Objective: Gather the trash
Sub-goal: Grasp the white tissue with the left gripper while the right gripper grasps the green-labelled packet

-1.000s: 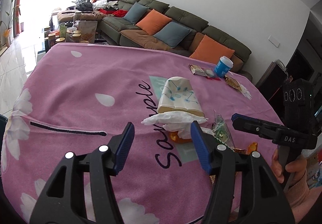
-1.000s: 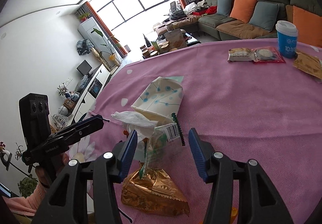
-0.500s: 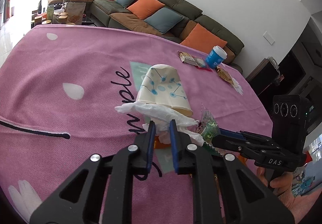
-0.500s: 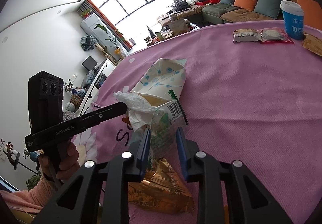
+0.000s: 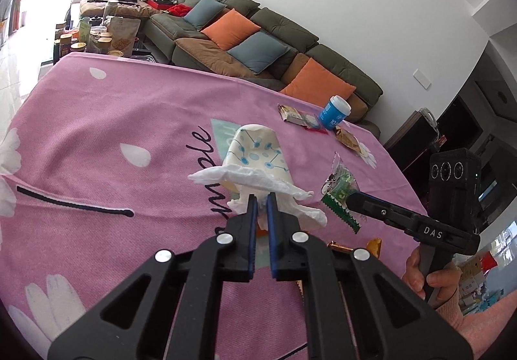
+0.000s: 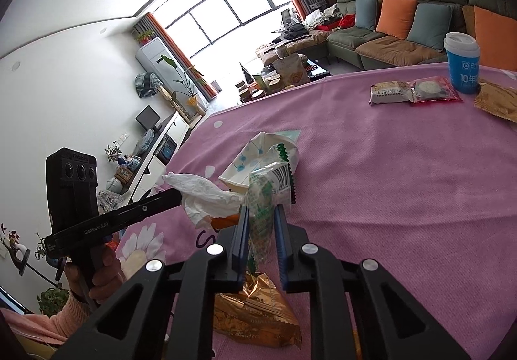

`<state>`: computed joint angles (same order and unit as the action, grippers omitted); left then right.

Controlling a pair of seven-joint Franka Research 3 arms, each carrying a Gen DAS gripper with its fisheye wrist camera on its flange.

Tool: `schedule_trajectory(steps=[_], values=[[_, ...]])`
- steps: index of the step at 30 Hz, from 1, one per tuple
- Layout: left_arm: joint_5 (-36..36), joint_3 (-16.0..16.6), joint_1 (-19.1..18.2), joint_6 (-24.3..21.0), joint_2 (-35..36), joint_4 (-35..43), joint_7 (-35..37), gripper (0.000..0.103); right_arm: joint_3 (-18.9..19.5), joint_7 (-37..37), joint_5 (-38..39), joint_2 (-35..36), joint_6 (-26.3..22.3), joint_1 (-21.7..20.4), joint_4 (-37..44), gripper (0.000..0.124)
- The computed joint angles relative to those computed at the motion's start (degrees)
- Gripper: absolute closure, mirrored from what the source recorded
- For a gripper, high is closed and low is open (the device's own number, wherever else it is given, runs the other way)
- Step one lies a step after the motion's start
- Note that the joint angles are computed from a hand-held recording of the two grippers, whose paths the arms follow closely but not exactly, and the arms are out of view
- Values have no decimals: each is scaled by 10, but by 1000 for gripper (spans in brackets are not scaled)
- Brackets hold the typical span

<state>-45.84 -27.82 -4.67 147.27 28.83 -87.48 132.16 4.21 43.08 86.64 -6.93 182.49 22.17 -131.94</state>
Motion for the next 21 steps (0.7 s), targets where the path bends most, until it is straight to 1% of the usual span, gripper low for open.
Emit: schedule_trajectory(steps=[4, 8, 11, 16, 21], values=[[-32, -4, 18, 18, -29, -37, 23, 97, 4, -14, 4, 5, 5, 3, 10, 110], [-60, 6, 25, 19, -54, -63, 32, 97, 6, -33, 15, 11, -5, 4, 22, 110], [-71, 19, 23, 25, -74, -82, 37, 97, 8, -56, 31, 20, -15, 2, 36, 110], [-87, 40, 18, 29, -106, -114, 42, 97, 15, -56, 23, 36, -32, 0, 55, 110], [-102, 59, 12, 45, -135, -147, 52, 97, 21, -52, 9, 55, -48, 2, 76, 110]])
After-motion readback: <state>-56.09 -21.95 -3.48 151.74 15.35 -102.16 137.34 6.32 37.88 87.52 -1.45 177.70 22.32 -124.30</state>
